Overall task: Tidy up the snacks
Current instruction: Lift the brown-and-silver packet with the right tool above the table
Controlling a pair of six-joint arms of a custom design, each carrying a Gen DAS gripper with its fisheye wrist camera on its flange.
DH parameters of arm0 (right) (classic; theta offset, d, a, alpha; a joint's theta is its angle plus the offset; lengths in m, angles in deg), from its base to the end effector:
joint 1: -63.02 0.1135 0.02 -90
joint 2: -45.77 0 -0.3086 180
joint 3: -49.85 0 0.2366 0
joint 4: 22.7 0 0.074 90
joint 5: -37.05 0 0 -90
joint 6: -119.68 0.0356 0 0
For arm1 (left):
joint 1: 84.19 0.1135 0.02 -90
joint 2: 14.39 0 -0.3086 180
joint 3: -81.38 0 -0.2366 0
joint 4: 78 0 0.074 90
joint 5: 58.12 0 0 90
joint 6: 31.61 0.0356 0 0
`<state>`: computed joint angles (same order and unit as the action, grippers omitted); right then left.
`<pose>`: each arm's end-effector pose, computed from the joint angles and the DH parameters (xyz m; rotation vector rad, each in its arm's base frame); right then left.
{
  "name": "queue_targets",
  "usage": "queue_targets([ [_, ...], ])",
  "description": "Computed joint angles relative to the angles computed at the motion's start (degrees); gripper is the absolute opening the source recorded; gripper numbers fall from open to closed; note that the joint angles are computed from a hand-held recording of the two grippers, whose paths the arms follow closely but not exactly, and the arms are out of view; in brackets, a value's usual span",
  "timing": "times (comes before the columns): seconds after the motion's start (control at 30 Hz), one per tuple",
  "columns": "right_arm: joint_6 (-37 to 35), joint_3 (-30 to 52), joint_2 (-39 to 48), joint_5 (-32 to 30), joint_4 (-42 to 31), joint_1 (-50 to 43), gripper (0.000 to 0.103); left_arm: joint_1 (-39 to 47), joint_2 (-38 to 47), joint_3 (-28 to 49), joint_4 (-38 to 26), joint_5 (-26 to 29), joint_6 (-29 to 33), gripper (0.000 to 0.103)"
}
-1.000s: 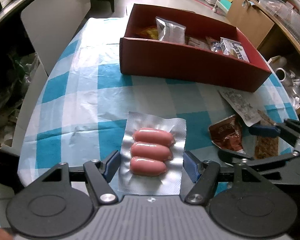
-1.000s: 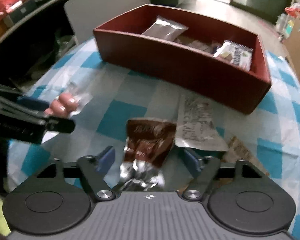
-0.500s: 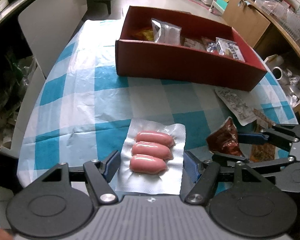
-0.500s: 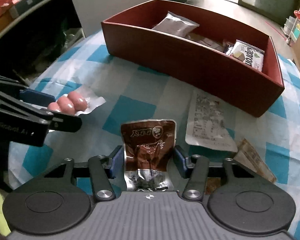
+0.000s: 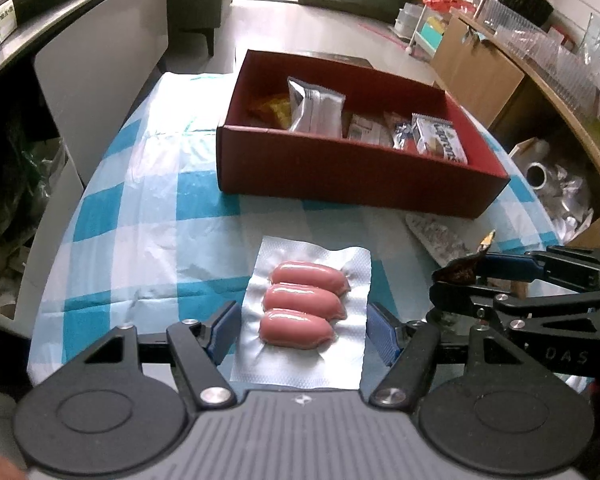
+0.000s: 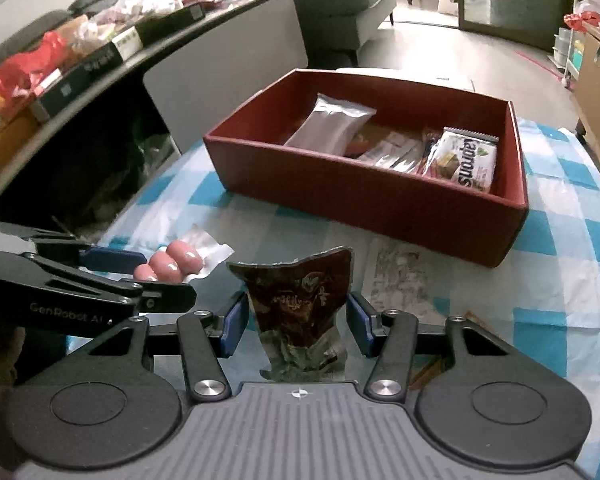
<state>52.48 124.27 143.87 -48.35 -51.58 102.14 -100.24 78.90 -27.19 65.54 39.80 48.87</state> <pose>0.2708 0.2165 0.2371 -0.3236 2.4982 0.3524 0.3011 -0.0917 0.2405 0.2000 2.6047 -0.3403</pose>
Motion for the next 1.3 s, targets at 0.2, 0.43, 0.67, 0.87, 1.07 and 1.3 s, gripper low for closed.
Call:
queue_targets([
  [0.2,1.04,-0.92,-1.75,-2.24,2.06,-1.83,0.041,-0.06,-0.71,0.18,1.65,0.15,-0.84,0.062],
  [0.43,1.8,1.24,1.85,-1.74,-0.49,-2.47,0.057,0.14,0.74,0.72,0.27,-1.08,-1.62,0.062],
  [0.67,0.83,7.63,9.46,-2.48,-4.51,0.49,0.071,1.44,-0.14,-0.33,0.4,-0.44,-1.2,0.062],
  [0.87,-3.42,12.89,14.2,3.2,-9.47,3.58,0.062,2.06,-0.17,-0.88,-0.07,-0.68,-0.45,0.062],
  [1.07,-1.27,8.59,10.53,-4.86,-7.28,0.66,0.056,2.91,-0.59,-0.86,0.13,0.66,-0.55,0.062],
  [1.3,6.91,1.09,6.26,-16.23,1.49,-5.06,0.056,2.65,-0.51,-0.57,0.51,1.07,-1.32,0.062],
])
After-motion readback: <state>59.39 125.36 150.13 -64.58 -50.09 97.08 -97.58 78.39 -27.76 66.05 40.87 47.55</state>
